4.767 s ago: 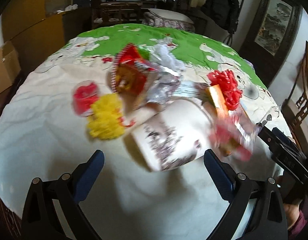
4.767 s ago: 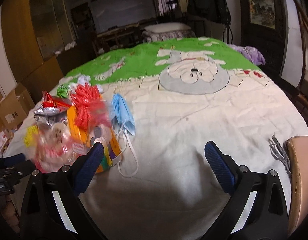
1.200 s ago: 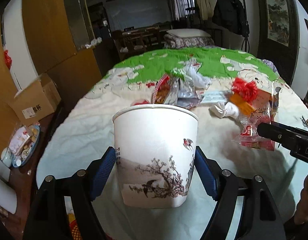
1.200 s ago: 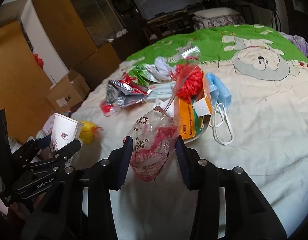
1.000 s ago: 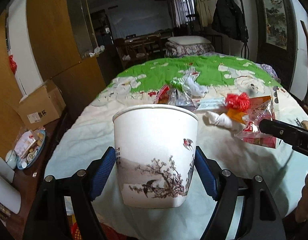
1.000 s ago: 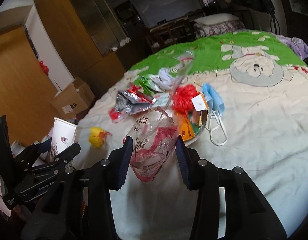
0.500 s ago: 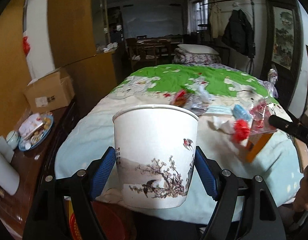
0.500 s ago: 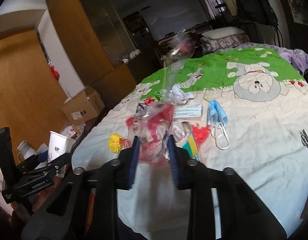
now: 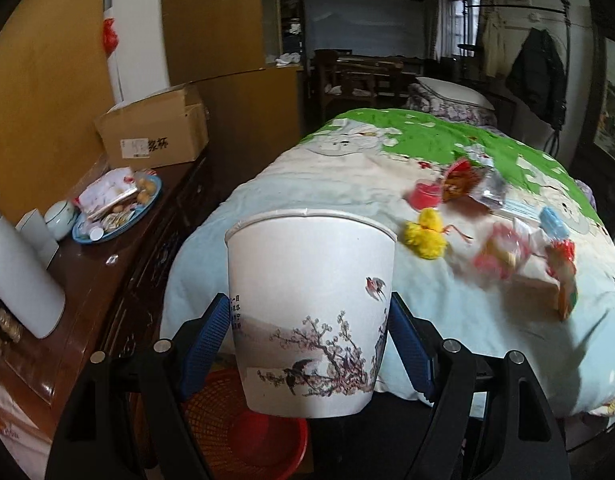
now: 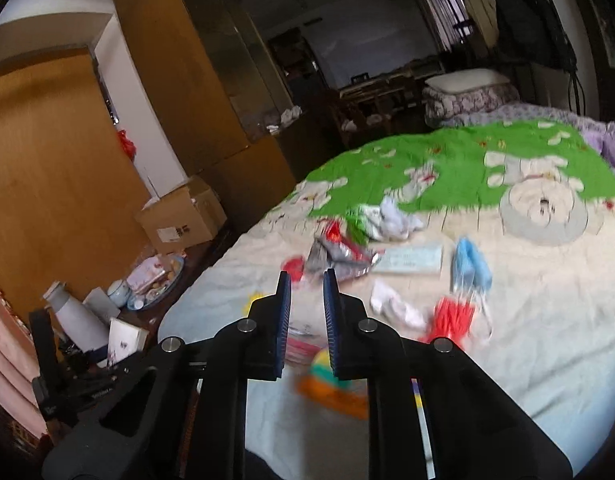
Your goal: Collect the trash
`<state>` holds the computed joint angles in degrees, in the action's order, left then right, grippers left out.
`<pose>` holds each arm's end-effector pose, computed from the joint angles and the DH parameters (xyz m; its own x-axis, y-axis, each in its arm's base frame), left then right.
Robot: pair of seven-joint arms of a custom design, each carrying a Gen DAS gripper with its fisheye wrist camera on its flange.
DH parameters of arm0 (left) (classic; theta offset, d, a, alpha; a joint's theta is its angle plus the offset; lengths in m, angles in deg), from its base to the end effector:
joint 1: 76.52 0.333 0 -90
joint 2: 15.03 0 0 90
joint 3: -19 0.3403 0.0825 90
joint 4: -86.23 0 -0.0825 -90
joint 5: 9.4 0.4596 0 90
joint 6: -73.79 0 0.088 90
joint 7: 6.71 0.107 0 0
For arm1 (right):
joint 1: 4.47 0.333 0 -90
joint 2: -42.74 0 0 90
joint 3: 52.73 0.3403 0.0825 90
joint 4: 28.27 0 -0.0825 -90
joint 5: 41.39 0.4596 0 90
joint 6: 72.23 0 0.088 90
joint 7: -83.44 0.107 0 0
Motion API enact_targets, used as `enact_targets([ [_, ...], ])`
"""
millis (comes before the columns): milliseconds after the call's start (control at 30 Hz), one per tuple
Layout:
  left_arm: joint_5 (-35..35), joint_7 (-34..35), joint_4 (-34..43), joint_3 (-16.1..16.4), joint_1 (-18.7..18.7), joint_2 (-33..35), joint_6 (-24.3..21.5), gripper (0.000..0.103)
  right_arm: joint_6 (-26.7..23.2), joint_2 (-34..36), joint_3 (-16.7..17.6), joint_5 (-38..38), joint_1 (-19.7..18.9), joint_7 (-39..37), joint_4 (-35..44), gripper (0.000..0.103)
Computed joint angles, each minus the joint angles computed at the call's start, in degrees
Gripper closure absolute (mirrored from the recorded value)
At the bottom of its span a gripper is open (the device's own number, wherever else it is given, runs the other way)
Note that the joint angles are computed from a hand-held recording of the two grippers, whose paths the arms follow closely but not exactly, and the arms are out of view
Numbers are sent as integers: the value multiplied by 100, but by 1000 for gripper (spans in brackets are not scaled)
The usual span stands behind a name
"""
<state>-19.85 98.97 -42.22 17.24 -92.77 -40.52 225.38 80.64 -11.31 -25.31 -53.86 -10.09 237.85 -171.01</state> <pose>0.5074 -0.1626 0.6478 -0.4350 -0.8994 -0.0419 -0.5759 0.3137 -0.7549 0.3514 0.2170 0.6738 -0.2687 -0.8738 -0.4052 -0.3165 0.4774 -0.8197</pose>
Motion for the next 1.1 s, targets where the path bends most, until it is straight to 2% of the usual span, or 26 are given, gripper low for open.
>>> enact_targets([
  [100, -131, 66, 39, 81, -29, 72, 5, 25, -176, 215, -161, 108, 196, -164, 68, 81],
  [133, -175, 103, 51, 100, -41, 98, 3, 25, -247, 338, -254, 189, 359, -275, 80, 75],
  [167, -203, 130, 63, 100, -44, 126, 5, 25, -305, 448, -311, 250, 477, -345, 100, 54],
  [233, -250, 196, 91, 104, -40, 175, -8, 25, -533, 676, -359, 339, 706, -480, 114, 27],
  [333, -287, 215, 124, 72, 2, 234, -25, 25, -1078, 1083, -414, 348, 968, -654, 198, 25],
  [400, -288, 207, 119, 57, 45, 241, -44, 25, -1371, 1208, -391, 219, 969, -521, 231, 24],
  [467, -264, 182, 94, 37, 93, 223, -59, 25, -1351, 1224, -476, 133, 1024, -360, 140, 22],
  [533, -228, 148, 65, 30, 147, 201, -84, 25, -942, 1148, -617, 138, 1142, -278, -48, 22],
  [633, -146, 51, 7, 9, 227, 153, -131, 25, -1021, 1114, -620, 75, 1160, -276, -45, 23],
  [767, -106, 27, -12, -1, 216, 127, -150, 25, -787, 876, -709, 239, 1236, -81, -305, 23],
  [900, -109, 78, 14, -7, 156, 132, -135, 25, -181, 939, -949, 666, 1403, -120, -573, 23],
  [933, -112, 77, 22, -10, 145, 135, -140, 25, 140, 1000, -975, 754, 1411, -129, -632, 24],
  [1000, -115, 65, 38, -21, 132, 141, -158, 25, 231, 1105, -849, 750, 1260, -166, -553, 35],
  [1067, -85, 21, 32, -53, 137, 128, -170, 25, 176, 1144, -711, 675, 1115, -164, -456, 70],
  [1100, -74, -1, 30, -65, 135, 124, -173, 25, 243, 1138, -718, 678, 1119, -189, -463, 70],
])
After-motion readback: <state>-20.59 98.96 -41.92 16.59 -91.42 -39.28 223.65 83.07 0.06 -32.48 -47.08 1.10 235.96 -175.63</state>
